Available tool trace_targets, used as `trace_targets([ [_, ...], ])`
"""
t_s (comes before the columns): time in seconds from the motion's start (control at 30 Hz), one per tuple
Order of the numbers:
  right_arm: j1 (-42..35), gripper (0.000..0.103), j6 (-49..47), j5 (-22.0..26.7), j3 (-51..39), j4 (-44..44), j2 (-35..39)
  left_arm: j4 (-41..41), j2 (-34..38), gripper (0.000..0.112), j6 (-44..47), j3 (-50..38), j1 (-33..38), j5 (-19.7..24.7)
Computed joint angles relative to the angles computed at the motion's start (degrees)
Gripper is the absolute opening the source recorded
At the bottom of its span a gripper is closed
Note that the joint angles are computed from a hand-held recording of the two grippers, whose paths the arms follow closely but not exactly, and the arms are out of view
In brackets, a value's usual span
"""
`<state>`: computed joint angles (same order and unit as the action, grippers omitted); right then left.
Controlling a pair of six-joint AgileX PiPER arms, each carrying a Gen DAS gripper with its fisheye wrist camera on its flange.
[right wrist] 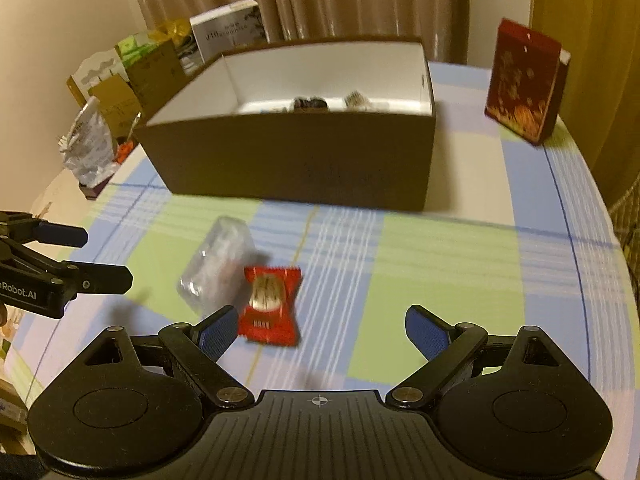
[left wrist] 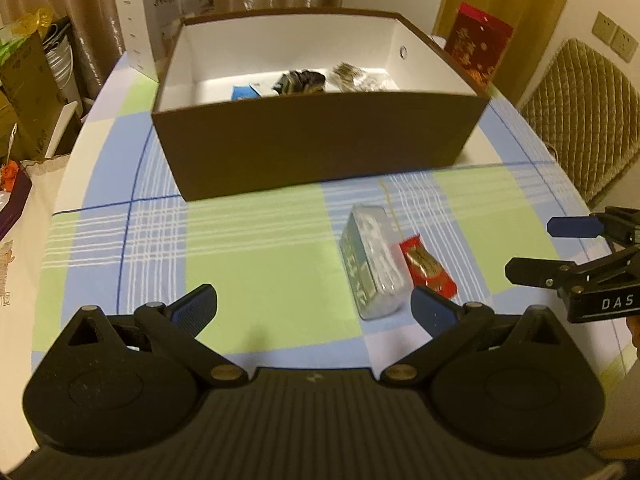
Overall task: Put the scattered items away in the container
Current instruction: 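Withdraw both tools from the box toward the clear case and red packet, then grasp the clear plastic case with the left tool while the right tool grasps the red packet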
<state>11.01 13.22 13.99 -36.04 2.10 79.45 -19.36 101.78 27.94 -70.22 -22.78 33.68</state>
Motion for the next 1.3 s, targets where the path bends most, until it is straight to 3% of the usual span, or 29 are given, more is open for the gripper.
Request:
trace_targets([
  [0.3, 0.01, 0.095, 5.70, 0.58, 1.44, -6.29, -0.20, -1.97, 1.07, 0.096, 2.55, 0.98, -1.52, 0.34],
  [0.57, -2.79, 0.095, -0.36, 1.43, 1.54, -0.80, 0.59, -2.44, 3.45, 0.088, 3.97, 0.14, -3.13, 0.15],
  [0.63, -3.28, 0.095, -0.82, 1.52, 1.52, -0.40, 1.04, -2.63, 4.23, 0.080, 4.26, -0.54, -3.30, 0.80],
  [0.77, -5.12, 0.095, -5.43, 1.44, 1.32, 3.62, 2.14, -2.73, 5.43, 0.078, 4.25, -1.57, -3.77, 0.96],
  [0.97, -8.35, 0.095, -13.33, 1.09, 0.78, 10.07, 3.86, -2.48, 7.37, 0.064, 4.92, -3.70, -4.50, 1.81],
  [1.3, -11.61, 0.095, -22.68, 1.50, -0.68, 17.64, 6.86, -1.87, 11.94, 0.060, 2.78, -8.40, -6.10, 1.93],
])
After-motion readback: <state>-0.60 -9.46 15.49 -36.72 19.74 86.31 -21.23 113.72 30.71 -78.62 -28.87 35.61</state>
